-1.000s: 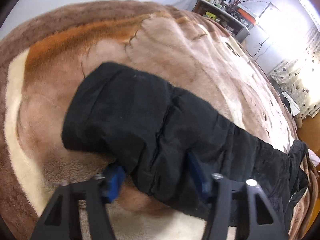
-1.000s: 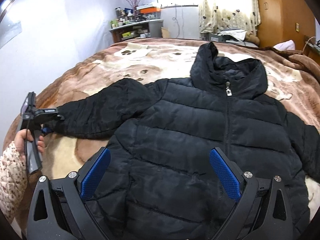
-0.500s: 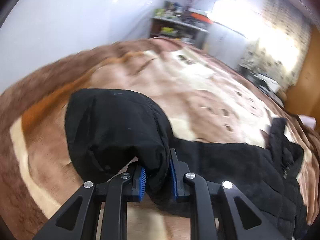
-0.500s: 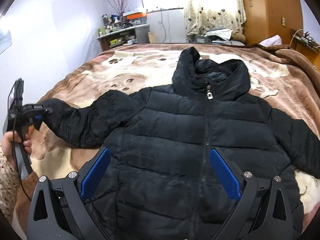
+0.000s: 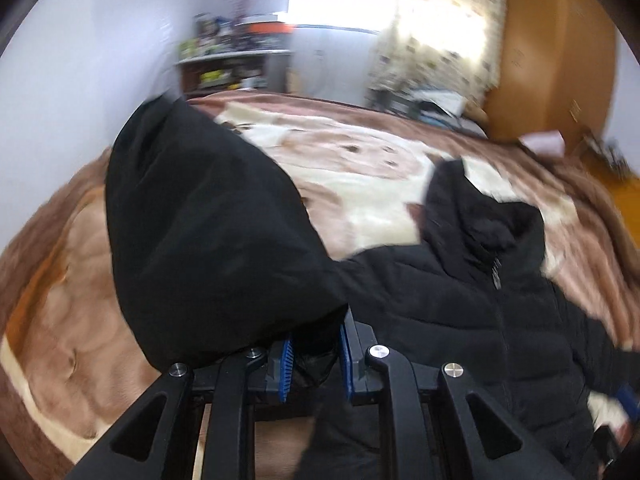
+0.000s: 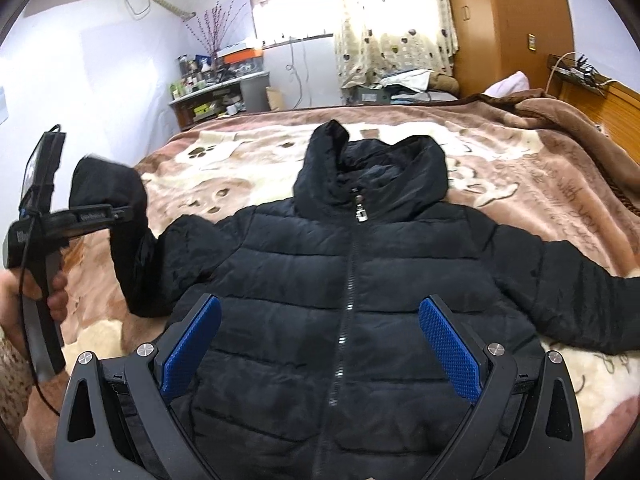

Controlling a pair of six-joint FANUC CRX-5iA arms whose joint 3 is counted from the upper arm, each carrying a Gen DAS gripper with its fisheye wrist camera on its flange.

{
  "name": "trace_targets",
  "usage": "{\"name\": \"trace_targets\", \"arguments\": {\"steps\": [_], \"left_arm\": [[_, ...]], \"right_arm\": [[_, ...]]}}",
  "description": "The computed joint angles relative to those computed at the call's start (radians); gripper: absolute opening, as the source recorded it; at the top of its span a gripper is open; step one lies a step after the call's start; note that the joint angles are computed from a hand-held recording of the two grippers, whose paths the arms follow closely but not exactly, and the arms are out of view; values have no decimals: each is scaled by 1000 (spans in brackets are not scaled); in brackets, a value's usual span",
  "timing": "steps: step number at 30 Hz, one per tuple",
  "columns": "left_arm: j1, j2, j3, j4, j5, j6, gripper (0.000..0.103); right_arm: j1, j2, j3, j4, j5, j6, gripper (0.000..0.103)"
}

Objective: Fold large clothes
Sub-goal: 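Lift the sleeve with the left tool, lay it across the jacket front, open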

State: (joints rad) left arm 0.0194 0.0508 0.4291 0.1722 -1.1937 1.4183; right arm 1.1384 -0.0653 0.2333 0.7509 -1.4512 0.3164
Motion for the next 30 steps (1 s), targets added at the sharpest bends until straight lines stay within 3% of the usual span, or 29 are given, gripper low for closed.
{"name": "trace_targets", "arguments": {"steps": [12,16,20,23,27,30], "left_arm": [[-236,80,17,-64,-65,-26,19],[-256,87,-13,-42,-63,-14,20],[-306,124,20,-97,-91,-9,20],[-314,140,13,-57,-101,-28,23],[-332,154,28,-59,-111,-47,35],[-295,152,-6,53,-116,-85,59]], "right_arm": [[-33,-80,-102,-14,-25,-55,99],[-46,-109,-139,-23,-41,-73,99],[-65,-137,-169,-37,-49,-101,99],[-64,-152,-187,-41,-62,-107,99],[-81,-161,-197,-61,-70,-106,99],[-95,-161,-197,-78,-68,-103,99]]}}
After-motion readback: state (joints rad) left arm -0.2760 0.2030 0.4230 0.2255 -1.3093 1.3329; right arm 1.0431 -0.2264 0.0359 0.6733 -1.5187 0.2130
